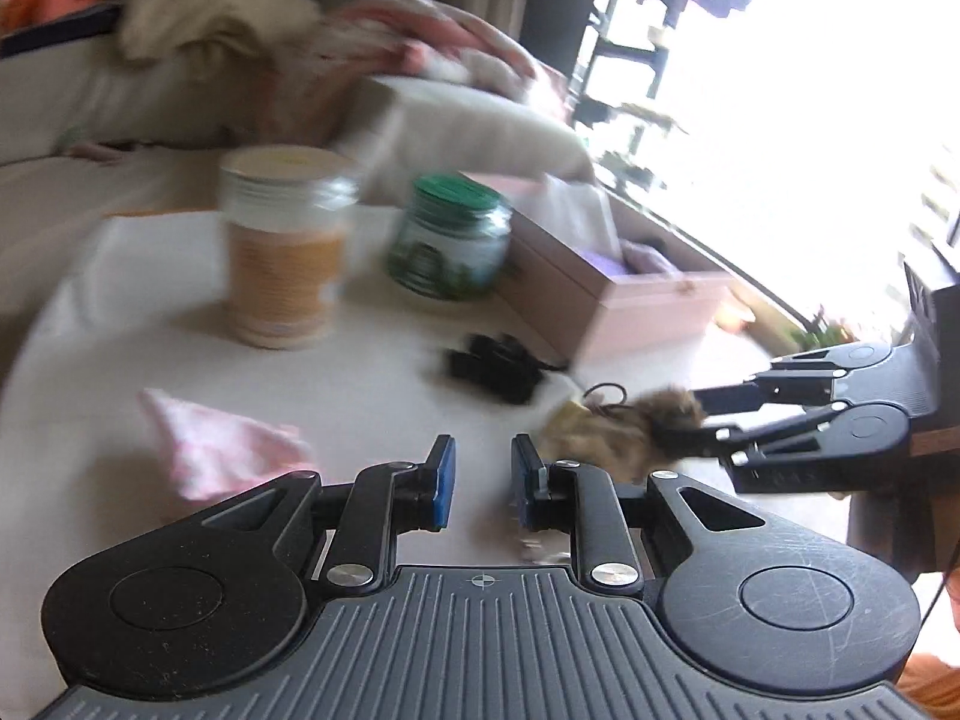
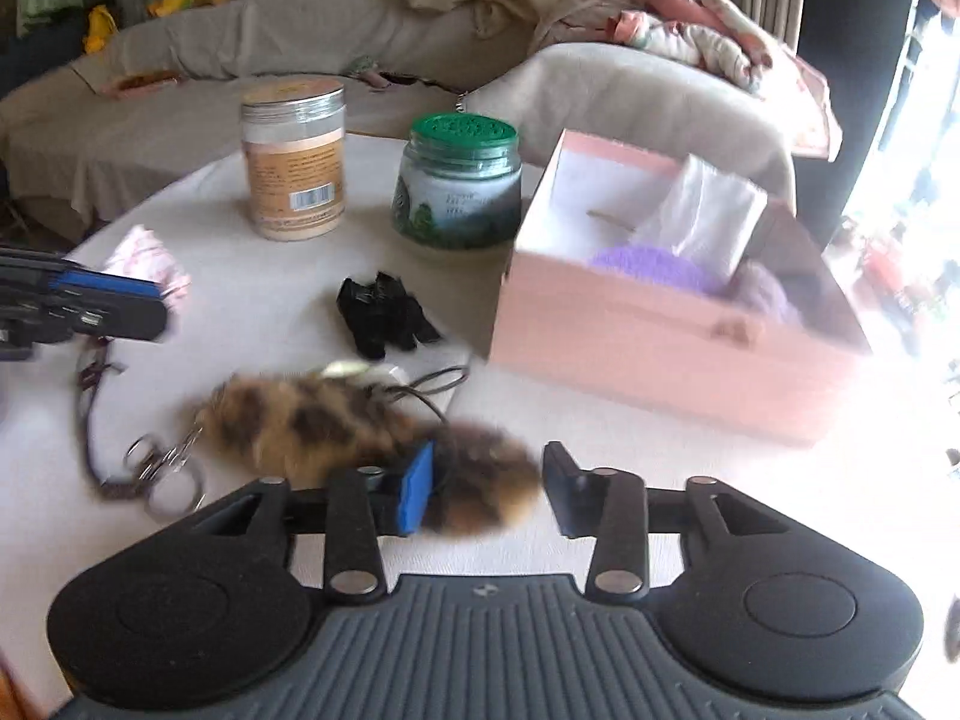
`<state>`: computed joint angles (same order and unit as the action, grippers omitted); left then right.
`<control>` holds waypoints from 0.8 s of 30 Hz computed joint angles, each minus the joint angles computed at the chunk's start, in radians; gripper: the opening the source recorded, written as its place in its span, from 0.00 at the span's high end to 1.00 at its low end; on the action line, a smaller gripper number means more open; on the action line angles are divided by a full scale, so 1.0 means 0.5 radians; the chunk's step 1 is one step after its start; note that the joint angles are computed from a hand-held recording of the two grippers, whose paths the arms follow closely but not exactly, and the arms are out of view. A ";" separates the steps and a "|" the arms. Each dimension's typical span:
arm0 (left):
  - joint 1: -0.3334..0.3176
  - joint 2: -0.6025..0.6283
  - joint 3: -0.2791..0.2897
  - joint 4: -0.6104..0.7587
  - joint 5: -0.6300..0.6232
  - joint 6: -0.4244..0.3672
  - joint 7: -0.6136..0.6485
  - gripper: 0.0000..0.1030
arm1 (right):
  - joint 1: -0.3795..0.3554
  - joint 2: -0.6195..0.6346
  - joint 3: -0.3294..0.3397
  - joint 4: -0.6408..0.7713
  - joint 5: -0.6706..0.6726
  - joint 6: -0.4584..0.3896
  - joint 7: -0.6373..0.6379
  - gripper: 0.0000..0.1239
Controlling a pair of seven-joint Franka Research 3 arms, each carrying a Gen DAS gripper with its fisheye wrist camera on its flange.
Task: Organize soft objects
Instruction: 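Grasp the black hair clip on the table with the left tool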
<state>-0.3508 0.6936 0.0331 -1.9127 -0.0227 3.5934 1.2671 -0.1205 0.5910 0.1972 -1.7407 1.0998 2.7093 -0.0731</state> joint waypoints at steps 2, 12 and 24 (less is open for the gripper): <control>0.006 0.039 -0.021 0.080 0.030 -0.051 0.000 0.78 | -0.057 -0.021 -0.023 -0.025 -0.036 -0.185 0.045 0.63; -0.022 0.311 0.049 0.761 -0.110 -0.638 -0.422 0.76 | -0.210 -0.075 0.006 -0.146 0.777 -0.179 -0.452 0.50; -0.583 0.737 0.863 1.393 0.472 -1.098 -0.520 0.70 | -0.125 -0.031 -0.148 -0.110 0.916 -0.264 -0.345 0.48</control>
<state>-0.6425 1.0622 0.4648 -1.2161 0.2131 3.0445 1.0073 -0.1830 0.5755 0.1234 -1.7957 1.5575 2.5773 -0.2455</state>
